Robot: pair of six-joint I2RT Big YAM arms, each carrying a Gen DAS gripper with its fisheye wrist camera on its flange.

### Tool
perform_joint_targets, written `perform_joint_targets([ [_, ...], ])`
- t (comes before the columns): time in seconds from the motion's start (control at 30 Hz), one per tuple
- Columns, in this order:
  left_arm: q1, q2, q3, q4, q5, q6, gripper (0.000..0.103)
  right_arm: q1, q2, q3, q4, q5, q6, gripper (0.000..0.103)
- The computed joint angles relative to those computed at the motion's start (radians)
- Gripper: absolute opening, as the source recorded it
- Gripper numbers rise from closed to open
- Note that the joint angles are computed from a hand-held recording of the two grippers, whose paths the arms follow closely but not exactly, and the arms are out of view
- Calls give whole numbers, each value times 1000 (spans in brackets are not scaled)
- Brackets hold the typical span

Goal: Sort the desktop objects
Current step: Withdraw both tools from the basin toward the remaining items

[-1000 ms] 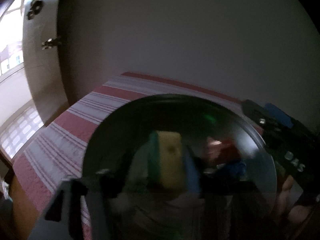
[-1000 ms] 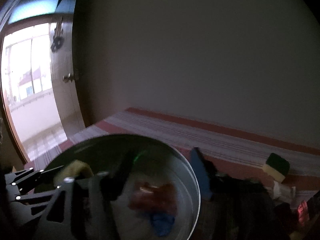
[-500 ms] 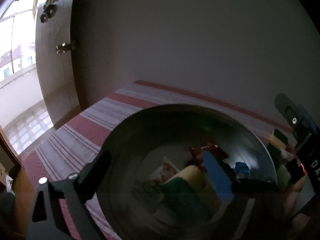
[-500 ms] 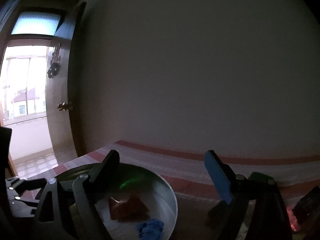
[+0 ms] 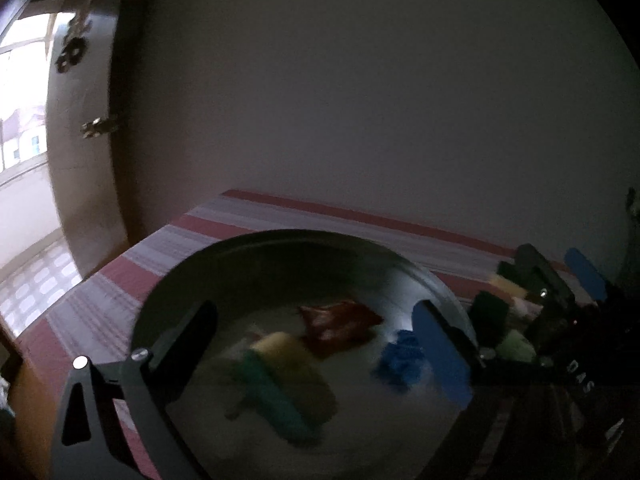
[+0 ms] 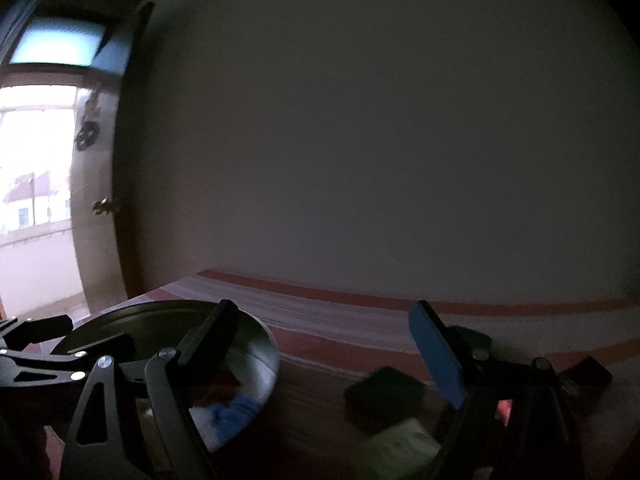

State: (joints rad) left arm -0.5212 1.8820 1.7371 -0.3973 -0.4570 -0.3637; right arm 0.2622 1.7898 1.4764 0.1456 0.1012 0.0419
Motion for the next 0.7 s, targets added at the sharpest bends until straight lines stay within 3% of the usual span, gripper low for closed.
perform_joint_targets([
  [0.23,-49,45,50,30,26,71,100,-38,-50,-84,36,54,-10,89],
  [0.7,-102,98,110,28,87,114,100,-116,-151,-228,132,120,2,89],
])
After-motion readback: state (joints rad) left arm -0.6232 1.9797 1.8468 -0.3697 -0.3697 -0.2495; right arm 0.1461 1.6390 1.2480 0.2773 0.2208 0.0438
